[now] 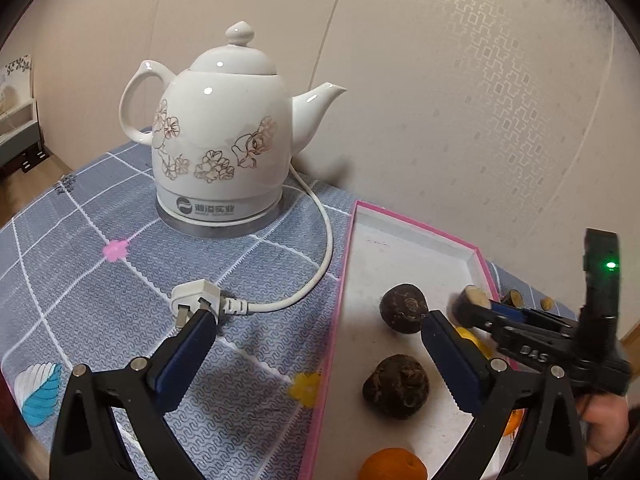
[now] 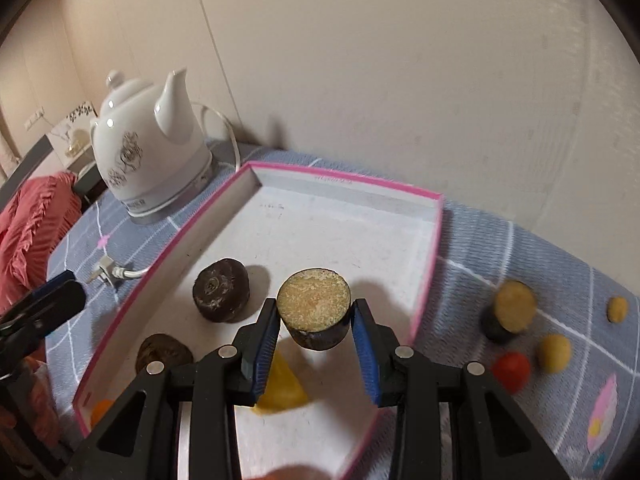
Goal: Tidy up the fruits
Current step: 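Carry the log slice into the pink tray with the right gripper and release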
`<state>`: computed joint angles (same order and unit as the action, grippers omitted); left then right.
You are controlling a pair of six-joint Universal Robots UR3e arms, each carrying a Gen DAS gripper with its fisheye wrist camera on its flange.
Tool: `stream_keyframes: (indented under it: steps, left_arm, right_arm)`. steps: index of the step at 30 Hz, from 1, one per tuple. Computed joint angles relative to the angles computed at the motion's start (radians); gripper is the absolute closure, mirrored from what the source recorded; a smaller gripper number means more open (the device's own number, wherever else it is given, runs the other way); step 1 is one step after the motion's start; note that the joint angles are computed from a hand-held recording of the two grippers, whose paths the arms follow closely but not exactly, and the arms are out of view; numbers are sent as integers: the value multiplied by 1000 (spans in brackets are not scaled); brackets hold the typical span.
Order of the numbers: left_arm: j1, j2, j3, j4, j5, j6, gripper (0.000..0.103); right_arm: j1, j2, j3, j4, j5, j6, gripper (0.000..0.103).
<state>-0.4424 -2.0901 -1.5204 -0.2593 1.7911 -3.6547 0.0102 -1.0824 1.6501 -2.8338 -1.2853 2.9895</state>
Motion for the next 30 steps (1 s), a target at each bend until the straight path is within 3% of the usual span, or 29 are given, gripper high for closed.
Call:
stream_keyframes:
  steps: [3,5,12,17,21,25,30]
  left_arm:
    - [-3,0,3,-5,8,-5,0]
    - [-5,-1,5,-9,8,-6,0]
    - [-24,-5,4,8,-18,32,0]
    - [-76,-30,12,28,8,56,0]
    - [-147,-45,-4,80,59,66,0]
    - [-200,-46,-48,166,67,37,0]
    - [-267,-89,46,88,121,57,0]
  right_arm:
    - [-28,-44,73,-55,28,20,61]
    - [-69,-109,166,-101,67,28,51]
    - [-345,-511,669,-200,275,-87,51]
    - [-646,-806,926,3,404,-302,51]
    - [-847,-901,1036,89,512,-408,51]
    - [-877,-868,1003,142,541,-392,51]
    - [-973,-1065,1002,403,633,-501,51]
